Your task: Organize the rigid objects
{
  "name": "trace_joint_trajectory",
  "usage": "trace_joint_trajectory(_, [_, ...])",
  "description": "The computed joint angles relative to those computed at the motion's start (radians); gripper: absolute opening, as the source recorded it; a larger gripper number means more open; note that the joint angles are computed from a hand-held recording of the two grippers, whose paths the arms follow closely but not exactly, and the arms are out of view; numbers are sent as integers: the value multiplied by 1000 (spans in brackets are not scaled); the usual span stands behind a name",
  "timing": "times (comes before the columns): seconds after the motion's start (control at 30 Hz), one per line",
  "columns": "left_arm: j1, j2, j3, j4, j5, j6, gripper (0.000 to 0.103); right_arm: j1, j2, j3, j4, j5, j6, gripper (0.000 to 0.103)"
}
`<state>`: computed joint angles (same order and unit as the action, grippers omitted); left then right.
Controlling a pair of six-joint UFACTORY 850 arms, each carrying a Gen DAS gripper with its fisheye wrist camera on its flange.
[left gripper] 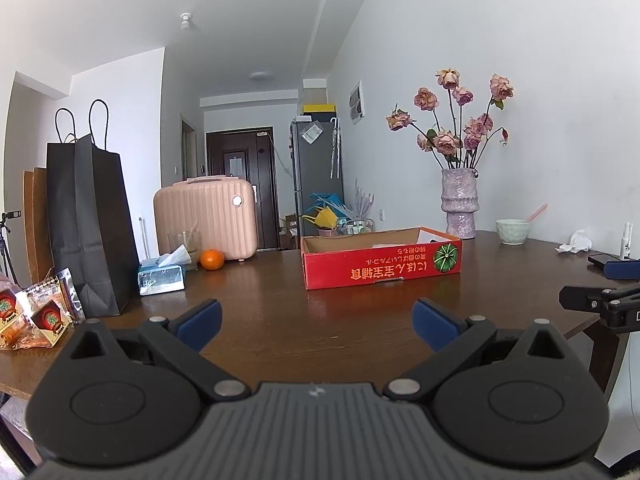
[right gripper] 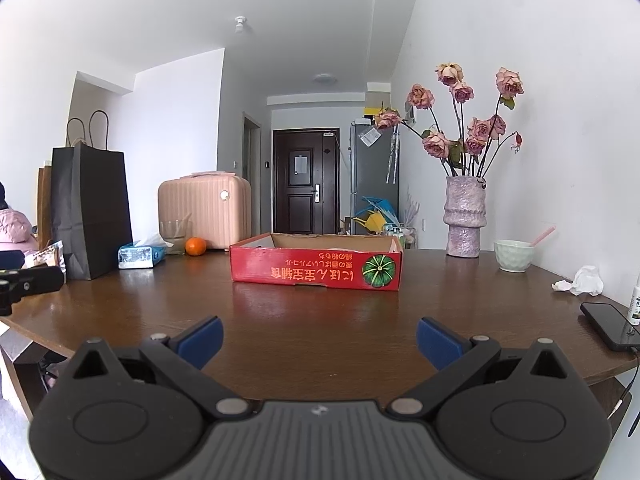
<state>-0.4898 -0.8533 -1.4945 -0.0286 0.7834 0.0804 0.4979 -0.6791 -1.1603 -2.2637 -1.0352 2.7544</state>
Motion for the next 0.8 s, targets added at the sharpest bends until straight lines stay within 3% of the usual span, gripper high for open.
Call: trace_joint_trajectory(0.8, [-1, -1, 6, 6, 9, 6, 103, -3, -1, -5, -2, 15, -5, 103])
